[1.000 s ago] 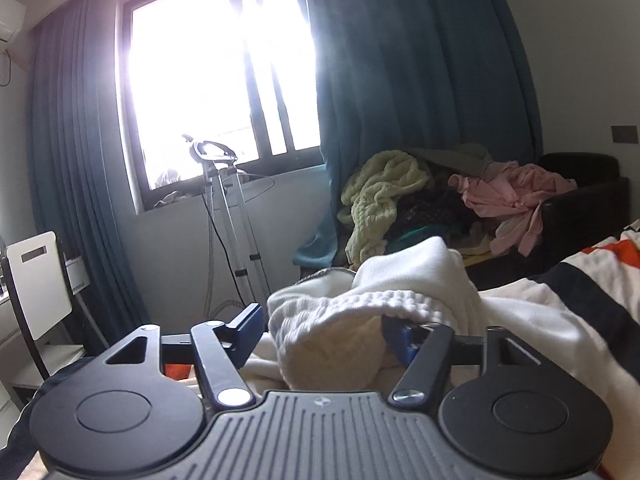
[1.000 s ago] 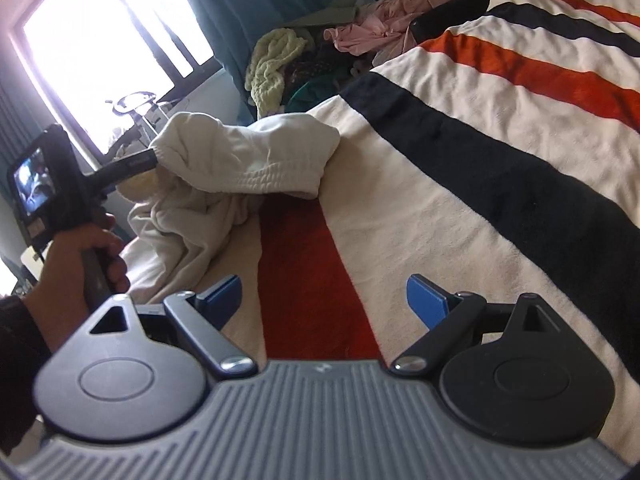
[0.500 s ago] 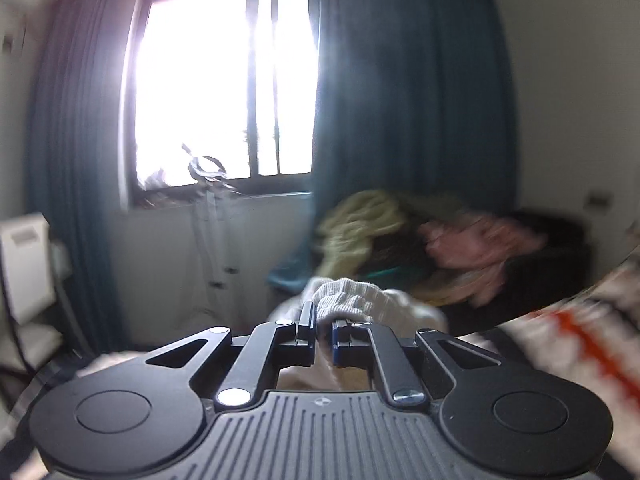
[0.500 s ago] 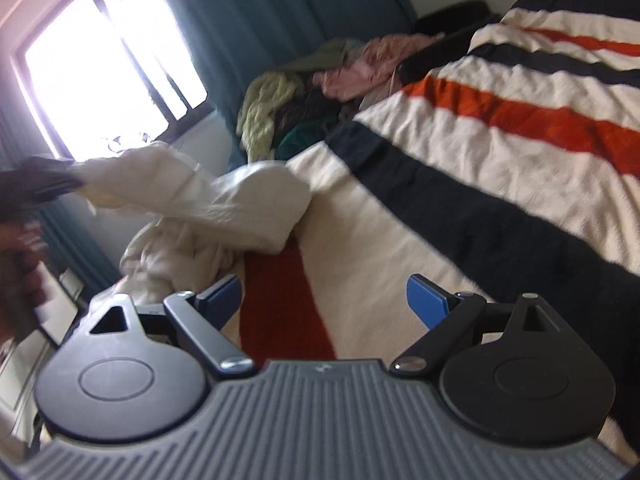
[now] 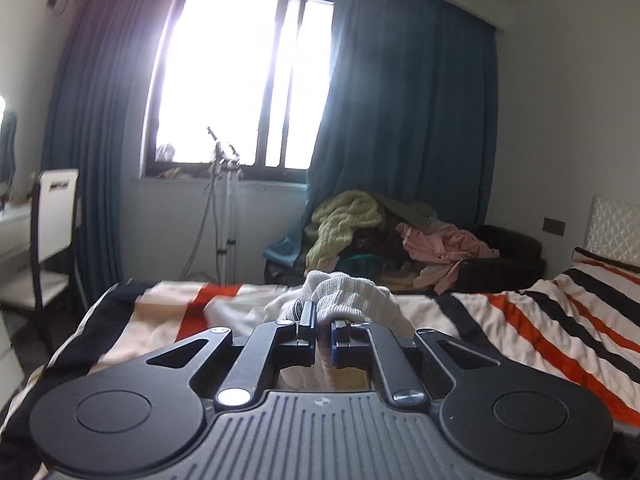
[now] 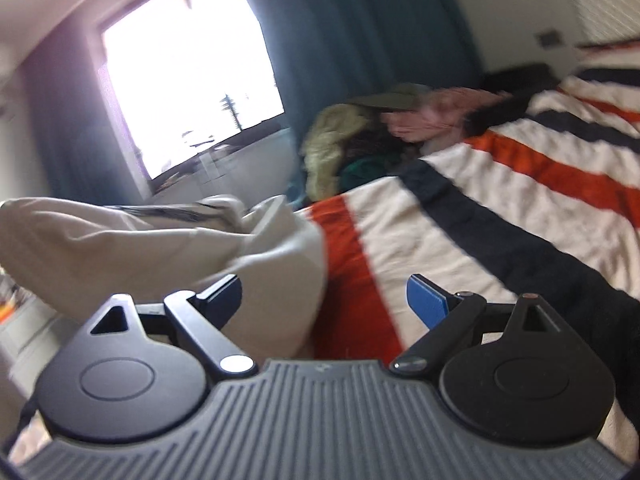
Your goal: Fold clothes
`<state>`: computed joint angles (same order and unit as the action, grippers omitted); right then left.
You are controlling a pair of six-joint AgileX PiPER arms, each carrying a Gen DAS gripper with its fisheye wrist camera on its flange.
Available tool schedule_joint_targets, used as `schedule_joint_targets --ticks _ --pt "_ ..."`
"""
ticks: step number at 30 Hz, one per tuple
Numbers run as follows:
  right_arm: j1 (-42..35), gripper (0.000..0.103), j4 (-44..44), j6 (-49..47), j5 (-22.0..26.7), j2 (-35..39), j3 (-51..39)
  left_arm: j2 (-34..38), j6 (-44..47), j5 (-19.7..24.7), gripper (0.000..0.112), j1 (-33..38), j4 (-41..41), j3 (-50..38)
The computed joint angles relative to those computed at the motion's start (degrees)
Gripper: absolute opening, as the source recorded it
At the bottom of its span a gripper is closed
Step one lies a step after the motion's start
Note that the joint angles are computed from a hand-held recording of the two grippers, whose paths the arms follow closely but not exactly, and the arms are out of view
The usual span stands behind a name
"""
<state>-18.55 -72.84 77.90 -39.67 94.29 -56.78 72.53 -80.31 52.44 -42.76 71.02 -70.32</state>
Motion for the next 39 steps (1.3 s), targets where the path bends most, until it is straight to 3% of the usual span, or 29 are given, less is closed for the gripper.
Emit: schedule_joint_targets --ticks 5,9,12,15,18,23,26,29,30,32,34,36,39 --pt "4.56 0.091 -8.71 -2.33 0.0 -2.79 1.7 -9.89 -8.14 4.57 0.007 -3.98 2.89 12.45" --pt "7.19 0.091 -18.84 9.95 -0.03 1.72 -2.48 -13.36 -15.72 -0.34 0.007 0.88 5.46 20.08" --pt "10.67 0.091 -21.74 11.69 4.75 4.49 -4.06 -15.54 -23.18 -5.79 0.007 7.09 4.38 24.49" --pt "12.67 0.09 -25.05 16.74 5.18 7.43 -6.19 -17.61 -25.07 -10.94 0.007 13.31 1.9 26.38" --pt "12.3 0.09 -20.65 16.1 2.87 9.55 -6.74 -17.38 -25.69 -15.52 0.007 18.34 0.5 26.3" --pt "12.28 0.09 -12.13 16.64 5.34 11.72 -8.51 -11.26 -26.36 -16.71 0.007 21.34 0.56 22.66" --pt "11.12 0.079 -5.51 15.21 5.94 12.59 -9.13 -9.02 -28.15 -18.84 0.008 22.76 1.13 21.51" --pt "10.03 0.067 2.34 10.11 1.29 13.64 -7.85 -8.14 -31.44 -18.69 0.008 21.94 3.25 21.63" --pt "10.98 0.062 1.26 9.53 2.58 13.27 -7.94 -7.81 -32.57 -18.12 0.008 21.41 4.05 21.66" --pt "13.36 0.04 -3.31 9.88 6.95 12.69 -8.86 -7.36 -33.59 -16.9 0.008 20.5 4.79 21.68" --pt "14.13 0.037 -6.82 12.07 9.04 12.84 -9.42 -7.13 -34.23 -15.47 0.008 19.55 5.34 21.93" --pt "13.03 0.033 -8.47 13.61 7.48 12.43 -9.49 -6.77 -34.58 -13.78 0.008 18.4 5.91 22.25" --pt "11.2 0.022 -3.97 9.02 5.64 8.82 -7.05 -6.11 -32.22 -13.51 0.009 18.24 3.89 22.05"
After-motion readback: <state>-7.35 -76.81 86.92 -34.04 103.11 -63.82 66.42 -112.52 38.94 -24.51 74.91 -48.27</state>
